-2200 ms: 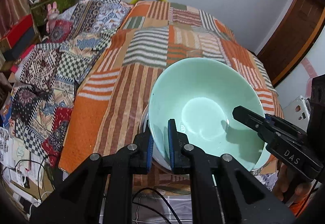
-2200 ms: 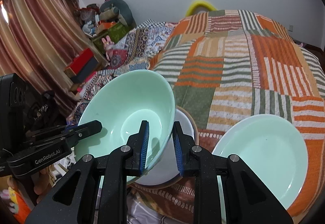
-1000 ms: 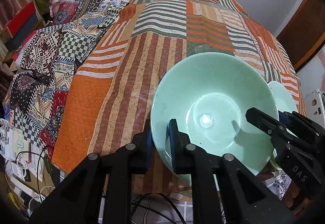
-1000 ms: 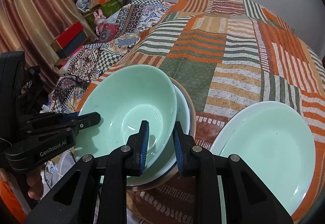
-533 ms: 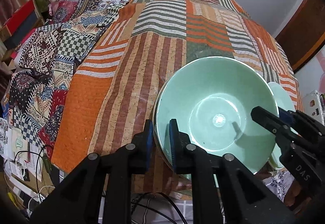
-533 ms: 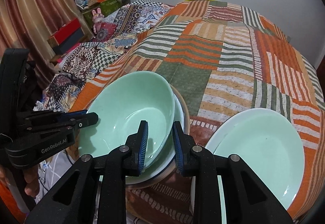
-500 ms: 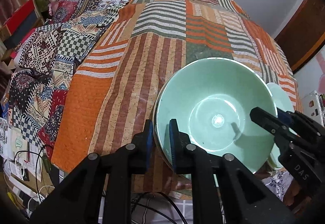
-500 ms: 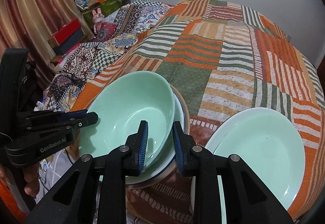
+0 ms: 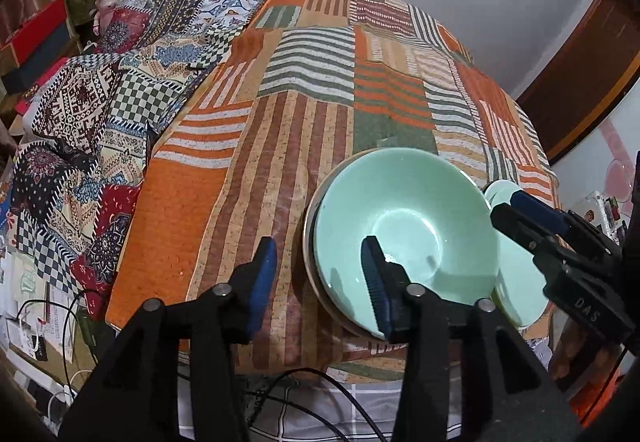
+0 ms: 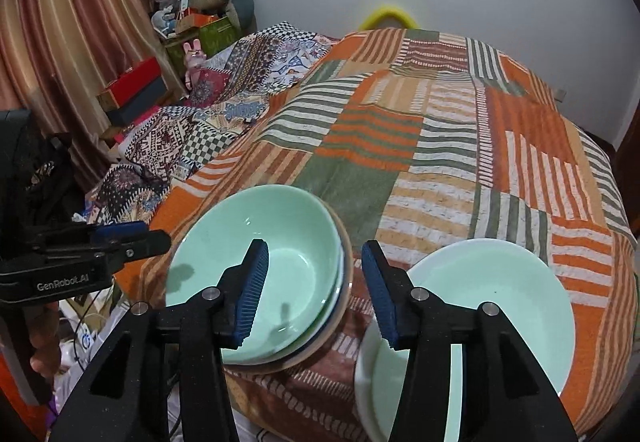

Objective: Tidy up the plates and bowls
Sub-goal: 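Close both grippers on the rim of the stacked bowls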

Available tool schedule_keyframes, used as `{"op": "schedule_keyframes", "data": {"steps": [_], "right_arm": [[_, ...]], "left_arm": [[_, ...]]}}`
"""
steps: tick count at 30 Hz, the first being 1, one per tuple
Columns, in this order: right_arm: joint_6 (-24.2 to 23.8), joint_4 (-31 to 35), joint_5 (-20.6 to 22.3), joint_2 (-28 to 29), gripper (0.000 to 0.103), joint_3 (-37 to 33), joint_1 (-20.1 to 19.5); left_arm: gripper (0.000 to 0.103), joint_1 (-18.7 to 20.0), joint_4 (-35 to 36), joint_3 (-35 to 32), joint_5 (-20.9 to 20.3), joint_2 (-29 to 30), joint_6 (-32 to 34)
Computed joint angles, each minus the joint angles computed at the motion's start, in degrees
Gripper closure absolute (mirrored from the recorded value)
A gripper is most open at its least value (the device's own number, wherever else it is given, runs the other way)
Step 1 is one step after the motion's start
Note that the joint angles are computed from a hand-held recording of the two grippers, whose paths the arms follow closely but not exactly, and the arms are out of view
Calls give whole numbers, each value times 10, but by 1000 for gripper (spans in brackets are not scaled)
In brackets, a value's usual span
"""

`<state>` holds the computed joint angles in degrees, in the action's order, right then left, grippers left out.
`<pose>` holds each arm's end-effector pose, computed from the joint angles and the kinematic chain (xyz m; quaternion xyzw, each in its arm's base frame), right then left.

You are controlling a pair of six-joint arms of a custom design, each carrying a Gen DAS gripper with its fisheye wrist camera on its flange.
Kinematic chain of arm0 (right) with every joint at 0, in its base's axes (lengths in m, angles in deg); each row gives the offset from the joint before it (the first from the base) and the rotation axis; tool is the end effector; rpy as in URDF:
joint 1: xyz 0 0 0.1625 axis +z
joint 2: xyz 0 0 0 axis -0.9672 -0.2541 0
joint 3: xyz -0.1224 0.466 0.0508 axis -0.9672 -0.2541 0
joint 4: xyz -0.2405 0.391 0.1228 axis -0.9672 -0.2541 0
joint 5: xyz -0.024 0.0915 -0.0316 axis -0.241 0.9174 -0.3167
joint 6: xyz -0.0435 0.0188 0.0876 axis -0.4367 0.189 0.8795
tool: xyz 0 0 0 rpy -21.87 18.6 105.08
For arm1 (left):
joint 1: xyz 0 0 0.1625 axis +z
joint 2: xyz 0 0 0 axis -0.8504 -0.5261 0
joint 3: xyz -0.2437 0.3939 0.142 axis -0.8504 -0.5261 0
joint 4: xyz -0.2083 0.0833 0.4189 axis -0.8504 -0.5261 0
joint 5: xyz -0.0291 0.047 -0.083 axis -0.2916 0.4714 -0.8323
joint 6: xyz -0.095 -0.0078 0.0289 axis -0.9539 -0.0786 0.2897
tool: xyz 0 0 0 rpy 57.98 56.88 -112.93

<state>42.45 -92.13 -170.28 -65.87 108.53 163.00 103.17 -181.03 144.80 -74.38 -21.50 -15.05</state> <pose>0.0844 -0.6964 0.3835 0.3395 -0.8964 0.1983 0.2046 -0.3722 -0.6625 0.0183 -0.0163 0.9164 -0.2943 0.2707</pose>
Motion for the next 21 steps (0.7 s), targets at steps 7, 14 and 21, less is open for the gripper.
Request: {"op": "schedule_keyframes", "data": {"steps": [7, 14, 21], "right_arm": [[36, 43, -7, 9, 58, -14, -15], [54, 54, -10, 17, 58, -19, -18], [63, 76, 0, 25, 67, -28, -22]], "left_arm": [[58, 18, 3, 0, -37, 10, -8], [58, 29, -19, -2, -54, 22, -7], [67, 35, -38, -8, -73, 31, 13]]}}
